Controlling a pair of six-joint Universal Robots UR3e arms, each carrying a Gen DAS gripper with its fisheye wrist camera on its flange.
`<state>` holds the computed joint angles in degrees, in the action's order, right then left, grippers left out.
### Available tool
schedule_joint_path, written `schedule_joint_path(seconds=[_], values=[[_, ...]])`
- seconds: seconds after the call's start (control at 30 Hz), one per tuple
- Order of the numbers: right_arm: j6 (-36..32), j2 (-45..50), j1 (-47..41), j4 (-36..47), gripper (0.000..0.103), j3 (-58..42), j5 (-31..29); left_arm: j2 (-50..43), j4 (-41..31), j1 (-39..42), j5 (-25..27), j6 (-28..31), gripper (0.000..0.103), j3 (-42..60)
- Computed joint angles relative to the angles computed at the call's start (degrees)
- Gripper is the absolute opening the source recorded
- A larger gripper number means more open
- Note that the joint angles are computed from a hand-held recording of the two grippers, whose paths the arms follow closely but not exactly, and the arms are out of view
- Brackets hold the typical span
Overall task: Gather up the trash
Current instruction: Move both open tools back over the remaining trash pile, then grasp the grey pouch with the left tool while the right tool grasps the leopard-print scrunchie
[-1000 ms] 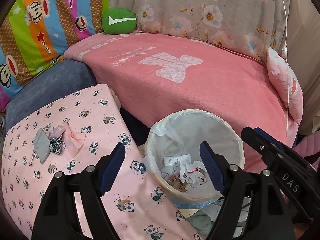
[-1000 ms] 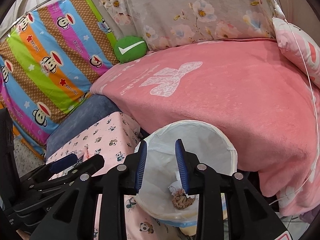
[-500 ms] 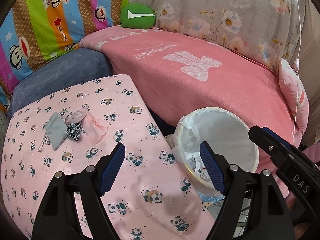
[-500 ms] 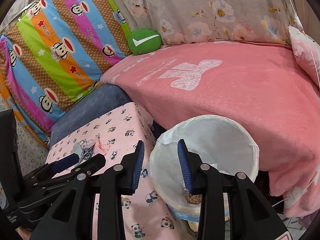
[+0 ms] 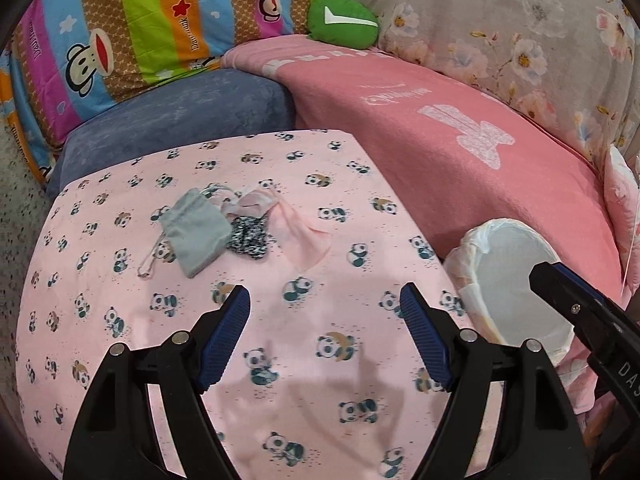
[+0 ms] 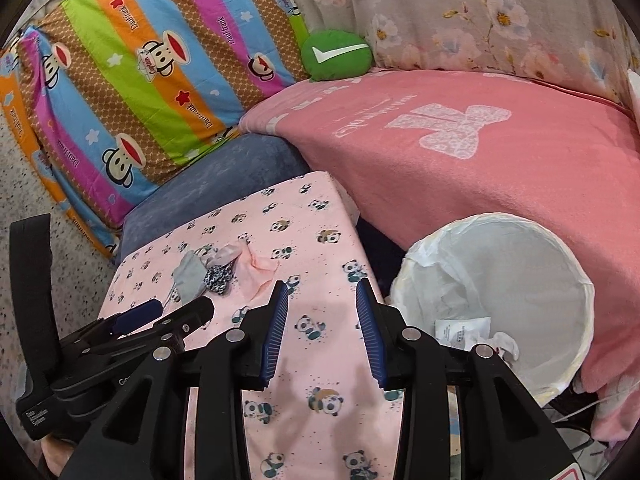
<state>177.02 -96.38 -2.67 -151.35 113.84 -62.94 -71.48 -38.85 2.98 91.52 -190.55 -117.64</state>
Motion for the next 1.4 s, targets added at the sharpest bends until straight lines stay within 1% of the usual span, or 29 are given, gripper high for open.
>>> schedule_joint_path(seconds=[0.07, 0.17, 0.3, 0.43, 0.57, 0.63, 0.8, 0.87, 0.93, 0.97, 1.07, 1.13, 1.27, 1.3, 1.37, 1.4], values=[[1.6, 2.1, 3.0, -1.1, 0.037, -1.3, -1.6, 2.7, -0.8, 3.7, -1.1, 2.6, 0.074, -2.3], [4.1, 6.5, 8.6, -2.7, 0.037, -4.4, -4.2, 7.6, -2.6, 12.2, -4.6, 7.9, 0.074, -6.2], [7.1, 14.3, 15.8, -3.5, 0.037, -11.3, -8.1, 11.1, -4.4, 22.4, -8.8, 14.0, 0.074, -9.4], [9.7, 23.1, 21.3, -2.4, 0.037, -20.4, -10.3, 11.2, -4.8, 31.0, -12.7, 18.6, 0.074, -10.8], [11.1, 30.7, 24.9, -0.6, 0.037, -29.0, -12.1, 7.8, -4.0, 36.0, -15.5, 20.7, 0.074, -10.3], [11.9, 35.4, 26.4, 1.0, 0.037, -34.7, -12.6, 4.6, -2.3, 37.0, -16.4, 20.8, 0.074, -9.5], [13.5, 44.7, 27.9, 5.4, 0.037, -46.6, -12.6, -4.8, 1.5, 36.4, -16.6, 19.3, 0.074, -5.4], [13.6, 47.9, 28.2, 7.6, 0.037, -51.3, -12.7, -8.3, 2.3, 36.5, -18.2, 18.7, 0.075, -3.2], [13.5, 51.3, 28.4, 10.1, 0.037, -56.4, -12.8, -12.4, 3.6, 35.7, -18.0, 17.1, 0.079, -0.6], [13.6, 53.5, 28.7, 11.6, 0.037, -59.5, -13.0, -14.2, 4.3, 35.2, -18.0, 16.6, 0.079, 0.5], [13.8, 57.4, 28.7, 14.1, 0.037, -65.0, -12.7, -19.9, 5.3, 34.0, -18.0, 15.3, 0.079, 4.3], [13.8, 59.0, 28.6, 14.6, 0.037, -66.8, -12.4, -23.1, 5.3, 33.4, -18.2, 14.5, 0.079, 6.5], [13.6, 63.0, 28.5, 17.6, 0.037, -71.9, -11.5, -26.3, 6.0, 32.8, -19.2, 14.2, 0.078, 7.5], [13.4, 63.3, 28.2, 18.0, 0.037, -72.2, -11.0, -26.3, 6.9, 32.6, -19.2, 14.1, 0.074, 6.8], [13.6, 62.9, 27.9, 16.6, 0.027, -70.5, -10.6, -25.4, 7.8, 32.5, -19.8, 15.0, 0.064, 5.5], [13.5, 63.0, 27.8, 16.7, 0.025, -70.5, -10.4, -24.6, 7.5, 32.6, -20.8, 15.6, 0.054, 4.8]])
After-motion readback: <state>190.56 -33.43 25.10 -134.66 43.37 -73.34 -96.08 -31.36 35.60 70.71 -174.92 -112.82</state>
